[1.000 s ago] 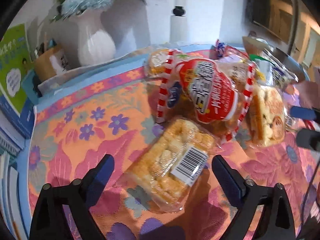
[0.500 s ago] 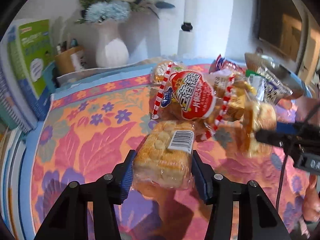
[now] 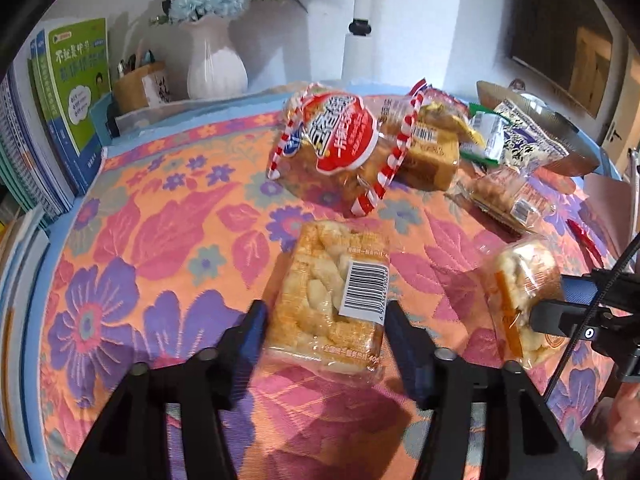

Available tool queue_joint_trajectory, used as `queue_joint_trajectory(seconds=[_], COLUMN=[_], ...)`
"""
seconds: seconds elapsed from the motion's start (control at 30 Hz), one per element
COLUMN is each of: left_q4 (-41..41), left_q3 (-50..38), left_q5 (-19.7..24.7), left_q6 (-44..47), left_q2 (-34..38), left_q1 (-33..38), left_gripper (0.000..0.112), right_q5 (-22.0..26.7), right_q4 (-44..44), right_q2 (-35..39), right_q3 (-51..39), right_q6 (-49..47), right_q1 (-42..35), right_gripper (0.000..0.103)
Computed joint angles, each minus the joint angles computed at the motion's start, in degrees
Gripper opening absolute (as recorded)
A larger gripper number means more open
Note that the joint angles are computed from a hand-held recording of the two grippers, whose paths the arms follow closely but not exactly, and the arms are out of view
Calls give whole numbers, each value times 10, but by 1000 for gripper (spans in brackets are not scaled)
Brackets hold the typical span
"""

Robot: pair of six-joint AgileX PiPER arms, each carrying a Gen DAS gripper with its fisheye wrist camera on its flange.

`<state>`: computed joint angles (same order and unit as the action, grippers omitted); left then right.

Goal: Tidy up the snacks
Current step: 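Grasp the barcode pastry pack with left gripper while right grasps the HD sachima pack, then lower the HD sachima pack onto the tablecloth and open the right gripper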

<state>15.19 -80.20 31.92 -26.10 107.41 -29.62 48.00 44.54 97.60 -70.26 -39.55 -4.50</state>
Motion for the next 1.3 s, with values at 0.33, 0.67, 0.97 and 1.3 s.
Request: queue_joint_trajectory(seconds=[0.33,0.67,0.97,1.3], left_q4=[32,86,80,98], left_q3=[-81,-6,8,6], left_q5=[54,-7,-1,-2], left_q6=[-43,-123,-128,-156], left_q2=[58,-9,-35,-37], left_q1=[-21,-34,-43,-47], left_gripper=[47,45,45,45], right_q5=[-59,-105,-93,-58], right_q4=[41,49,70,76], right_q2=[-6,-47,-66,-45], right_q3=[42,84,89,73], right_q6=[-31,-80,-111,-112], right_q1=[2,25,1,-23], right_gripper=[76,50,43,43])
